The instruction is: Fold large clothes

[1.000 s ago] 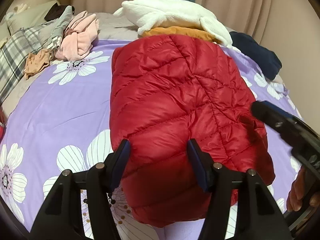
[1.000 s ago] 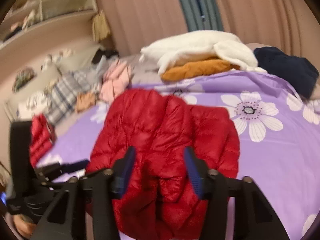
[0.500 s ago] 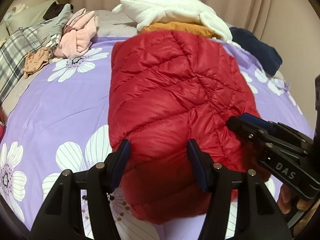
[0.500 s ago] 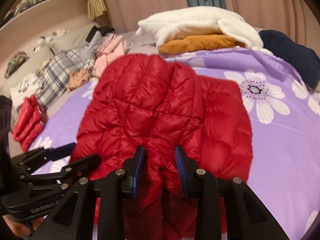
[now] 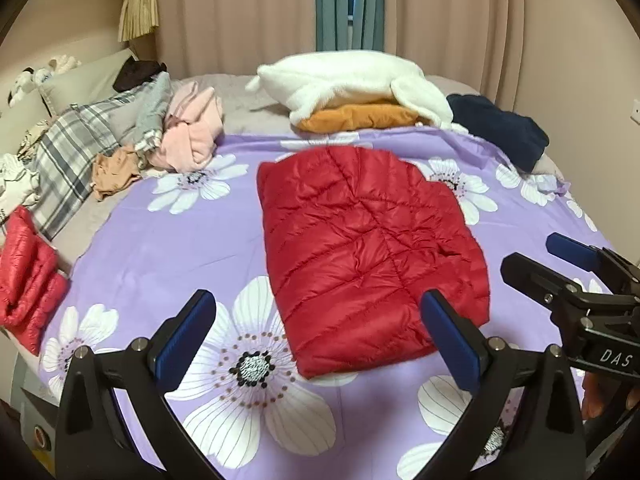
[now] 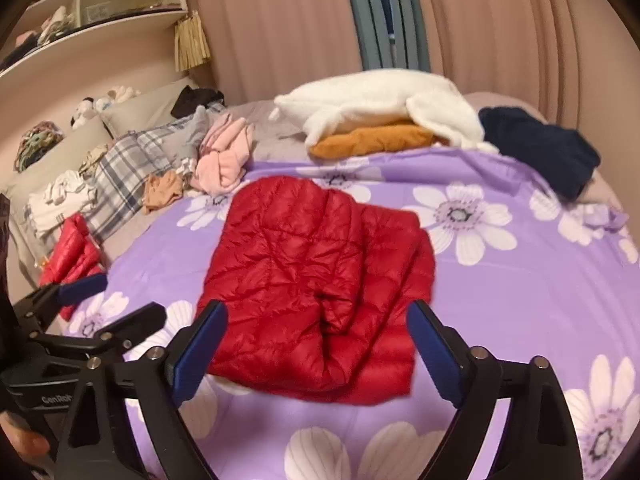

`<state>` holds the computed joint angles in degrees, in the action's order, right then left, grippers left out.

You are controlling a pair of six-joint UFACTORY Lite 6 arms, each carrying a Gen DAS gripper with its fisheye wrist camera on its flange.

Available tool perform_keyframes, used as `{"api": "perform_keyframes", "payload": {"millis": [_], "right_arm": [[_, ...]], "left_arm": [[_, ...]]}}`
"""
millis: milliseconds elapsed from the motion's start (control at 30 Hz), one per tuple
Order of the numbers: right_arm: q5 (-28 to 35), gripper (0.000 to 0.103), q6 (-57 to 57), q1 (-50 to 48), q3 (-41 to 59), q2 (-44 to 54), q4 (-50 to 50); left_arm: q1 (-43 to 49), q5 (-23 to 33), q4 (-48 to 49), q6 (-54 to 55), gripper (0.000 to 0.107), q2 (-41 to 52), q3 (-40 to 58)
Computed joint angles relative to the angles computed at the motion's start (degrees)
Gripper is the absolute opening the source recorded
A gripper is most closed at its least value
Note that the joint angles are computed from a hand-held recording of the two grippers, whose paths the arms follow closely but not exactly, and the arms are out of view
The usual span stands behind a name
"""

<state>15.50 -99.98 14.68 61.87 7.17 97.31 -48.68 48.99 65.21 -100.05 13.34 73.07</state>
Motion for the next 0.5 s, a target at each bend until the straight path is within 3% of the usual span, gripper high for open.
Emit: {"api": "perform_keyframes", "payload": {"millis": [100, 333, 400, 500], "right_arm": [[-1.56, 0.102, 1.48, 0.65, -2.27, -3.78, -1.64], [-3.53, 0.102, -4.59, 2.73, -7.03, -9.54, 4.11], [-4.76, 0.102, -5.86, 3.31, -7.01, -7.98, 6.09], [-5.99, 0.102, 2.40, 3.70, -5.89, -4.90, -0.52]], "left_arm": [[-1.60, 1.20, -1.97, -0.43, 0.103, -3.65, -1.80], [-3.78, 4.63, -4.86, -2.65, 0.103, -8.96, -4.94], [-3.24, 3.40, -4.74, -3.60, 0.103, -9.68, -6.39], [-2.23, 4.18, -8.41, -1.15, 0.103, -7.05, -5.12]]}}
